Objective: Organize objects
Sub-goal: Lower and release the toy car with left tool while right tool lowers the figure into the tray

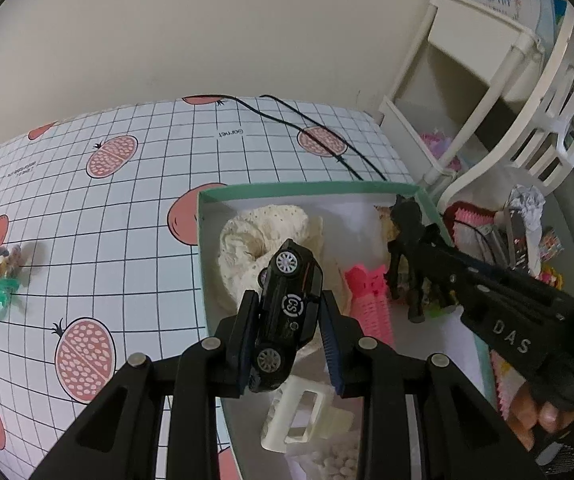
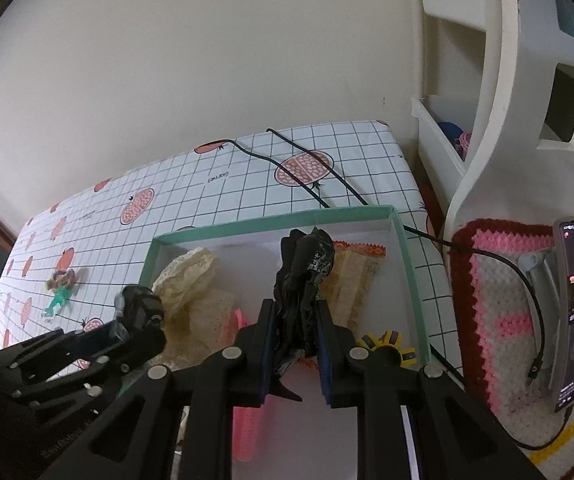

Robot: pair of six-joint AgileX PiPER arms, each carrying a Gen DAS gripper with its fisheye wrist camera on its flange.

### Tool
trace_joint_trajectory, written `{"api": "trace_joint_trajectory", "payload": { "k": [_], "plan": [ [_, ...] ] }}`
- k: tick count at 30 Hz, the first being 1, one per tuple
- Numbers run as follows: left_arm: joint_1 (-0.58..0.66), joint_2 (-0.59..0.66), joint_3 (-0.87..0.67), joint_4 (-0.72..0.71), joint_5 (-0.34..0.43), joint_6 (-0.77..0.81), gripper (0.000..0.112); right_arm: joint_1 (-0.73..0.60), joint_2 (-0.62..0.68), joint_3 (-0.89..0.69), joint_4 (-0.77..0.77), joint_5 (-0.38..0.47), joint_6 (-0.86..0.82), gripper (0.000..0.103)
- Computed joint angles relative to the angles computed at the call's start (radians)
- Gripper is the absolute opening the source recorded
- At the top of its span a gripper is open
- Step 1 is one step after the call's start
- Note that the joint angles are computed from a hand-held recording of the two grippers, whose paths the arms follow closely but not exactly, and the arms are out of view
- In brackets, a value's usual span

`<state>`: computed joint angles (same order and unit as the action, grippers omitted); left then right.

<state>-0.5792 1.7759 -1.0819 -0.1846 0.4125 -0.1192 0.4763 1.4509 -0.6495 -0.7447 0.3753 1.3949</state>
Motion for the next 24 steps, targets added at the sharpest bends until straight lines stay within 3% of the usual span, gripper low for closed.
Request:
{"api": "trace_joint_trajectory", "payload": {
  "k": [6,24],
  "plan": [
    [-0.031,0.017,-0.011,0.073,0.013,-0.058,0.031,-0.003,-0.003,0.005,-0.003,0.003,0.006,0.021],
    [0.033,-0.044,-0.016,-0.077,0.045,0.074,0.032,0.016,-0.042,-0.004,-0.005,0.063,0.008,0.023]
  ]
}}
